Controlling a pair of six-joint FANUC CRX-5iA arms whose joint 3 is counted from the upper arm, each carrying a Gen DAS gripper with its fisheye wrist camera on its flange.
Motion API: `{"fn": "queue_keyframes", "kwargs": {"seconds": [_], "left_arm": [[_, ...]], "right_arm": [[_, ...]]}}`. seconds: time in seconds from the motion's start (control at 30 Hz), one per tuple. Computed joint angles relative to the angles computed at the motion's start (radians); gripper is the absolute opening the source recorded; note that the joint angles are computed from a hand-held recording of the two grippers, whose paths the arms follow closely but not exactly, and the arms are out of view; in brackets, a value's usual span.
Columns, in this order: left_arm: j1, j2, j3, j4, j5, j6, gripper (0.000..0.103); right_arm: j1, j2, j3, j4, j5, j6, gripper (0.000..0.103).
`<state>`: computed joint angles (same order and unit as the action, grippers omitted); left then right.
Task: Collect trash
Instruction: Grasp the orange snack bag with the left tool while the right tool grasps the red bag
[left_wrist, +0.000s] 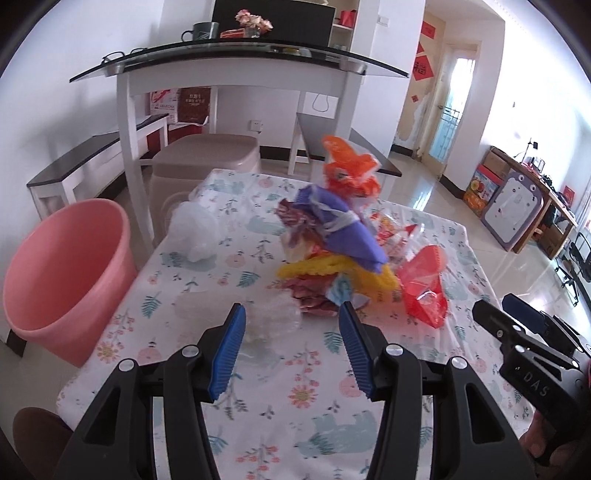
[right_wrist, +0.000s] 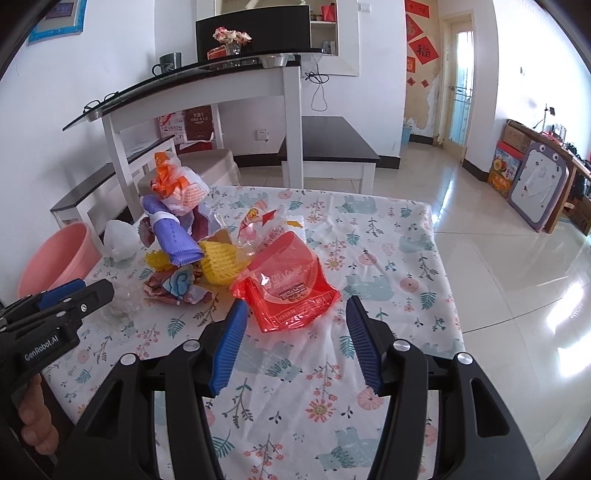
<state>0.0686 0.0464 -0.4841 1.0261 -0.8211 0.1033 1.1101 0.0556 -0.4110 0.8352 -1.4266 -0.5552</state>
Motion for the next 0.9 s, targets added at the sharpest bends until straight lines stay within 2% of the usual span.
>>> {"fn": "queue_keyframes", "kwargs": {"seconds": [0.17,0.27,0.57,0.77,0.9], "left_arm": [[0.015,0.023,0.029,-0.025,-0.002,0.018,0.052],[0.026,0.044,0.065,-0.049,-0.042,0.049,0.051],[-0.03,0.078,0.174,-0.019,-0.118,0.065,0.051],[-0.098,0.119,0.269,-0.035,-0.116,0.111,0.054],[-0.149,0.158,0.335,-0.064,-0.08,0.159,0.057]], "right_arm": [[-0.021,-0.014,-0.028,0.036,0.056,0.008,0.056],[-0.038,-0.031,-0.047,0.053,0.101,0.002,0.056],[-0.071,-0.063,-0.081,0.121,0.149,0.013,0.056],[-0.095,-0.088,-0.104,0.123,0.169,0.001,0.056],[-0.108,-0.102,-0.119,0.121,0.174,-0.01,0.056]]}}
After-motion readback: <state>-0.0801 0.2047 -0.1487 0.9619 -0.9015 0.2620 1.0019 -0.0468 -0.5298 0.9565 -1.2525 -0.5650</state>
